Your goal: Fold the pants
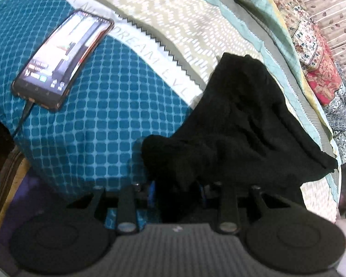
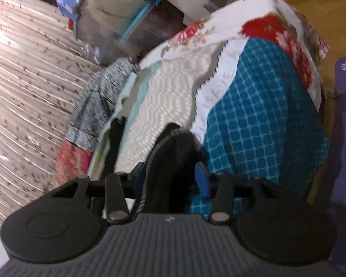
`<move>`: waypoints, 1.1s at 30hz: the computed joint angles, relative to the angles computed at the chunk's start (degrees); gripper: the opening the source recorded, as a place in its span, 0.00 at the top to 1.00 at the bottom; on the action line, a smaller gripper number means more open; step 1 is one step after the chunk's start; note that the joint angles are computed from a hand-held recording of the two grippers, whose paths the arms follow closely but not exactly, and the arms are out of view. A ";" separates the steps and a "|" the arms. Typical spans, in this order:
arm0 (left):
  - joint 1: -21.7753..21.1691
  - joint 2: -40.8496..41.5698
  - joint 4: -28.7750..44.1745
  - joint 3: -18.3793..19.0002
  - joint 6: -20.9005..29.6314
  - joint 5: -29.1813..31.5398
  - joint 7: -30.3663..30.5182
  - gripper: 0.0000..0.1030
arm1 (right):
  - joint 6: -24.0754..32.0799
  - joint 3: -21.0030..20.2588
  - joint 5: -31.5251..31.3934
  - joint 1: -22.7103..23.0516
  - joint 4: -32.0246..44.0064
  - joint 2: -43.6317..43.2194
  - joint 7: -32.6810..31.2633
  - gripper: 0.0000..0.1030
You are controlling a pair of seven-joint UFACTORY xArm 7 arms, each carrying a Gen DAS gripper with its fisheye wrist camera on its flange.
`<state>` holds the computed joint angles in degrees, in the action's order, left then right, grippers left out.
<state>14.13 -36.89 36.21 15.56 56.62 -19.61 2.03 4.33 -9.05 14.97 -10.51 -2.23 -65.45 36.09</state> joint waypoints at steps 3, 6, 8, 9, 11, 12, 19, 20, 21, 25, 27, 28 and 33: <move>-0.41 0.28 1.33 -0.12 -0.34 -0.34 0.08 0.77 | -5.22 -2.77 -0.71 4.00 5.31 13.95 -2.02 0.91; -1.61 0.69 4.02 0.63 -0.86 -2.15 0.87 0.79 | -11.81 -7.02 -0.48 8.18 12.55 20.97 -3.00 0.92; -3.00 0.99 5.75 1.50 -1.16 -4.76 1.56 0.79 | -12.11 -8.37 -1.39 9.46 19.41 24.94 -4.28 0.92; -3.76 1.02 6.44 1.62 -1.68 -6.05 1.92 0.79 | -11.97 -9.00 -1.97 10.02 22.61 26.63 -5.16 0.92; -5.36 0.79 7.53 1.64 -3.10 -8.53 2.76 0.79 | -12.82 -12.56 -2.43 13.83 27.79 28.56 -6.87 0.92; -6.24 0.53 7.90 1.64 -3.94 -9.78 3.25 0.79 | -13.58 -13.98 -2.41 15.46 29.40 28.94 -7.42 0.92; -6.09 -1.93 3.54 -0.07 -4.03 -6.08 4.05 0.79 | -15.01 -18.97 -3.02 15.77 21.39 21.13 -10.91 0.92; -5.33 -1.35 2.33 0.14 -2.02 -4.88 3.23 0.79 | -13.54 -17.72 -2.48 13.01 18.93 20.31 -10.95 0.92; -4.40 -0.92 0.91 0.23 -0.16 -3.61 2.57 0.79 | -11.55 -15.96 -1.90 9.23 16.21 19.65 -10.92 0.92; -1.78 -2.19 -5.15 0.76 0.59 -2.73 3.15 0.74 | -1.88 -7.78 -0.62 -5.19 8.75 18.89 -7.45 0.87; -1.74 -2.89 -3.54 0.92 2.67 -2.43 3.86 0.64 | -2.33 -9.38 2.67 -5.44 5.68 14.23 -9.34 0.83; -1.32 -3.79 -2.86 0.66 3.66 -1.38 4.29 0.60 | -0.18 -7.63 1.87 -8.32 5.45 12.23 -7.91 0.72; 0.88 -9.17 -0.14 1.95 4.65 3.57 8.91 0.55 | 6.17 7.21 -4.31 -26.13 7.70 5.49 -0.62 0.54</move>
<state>15.01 -46.06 36.07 17.52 61.28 -16.04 10.95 10.49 -1.84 10.66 -36.64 5.47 -59.96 35.47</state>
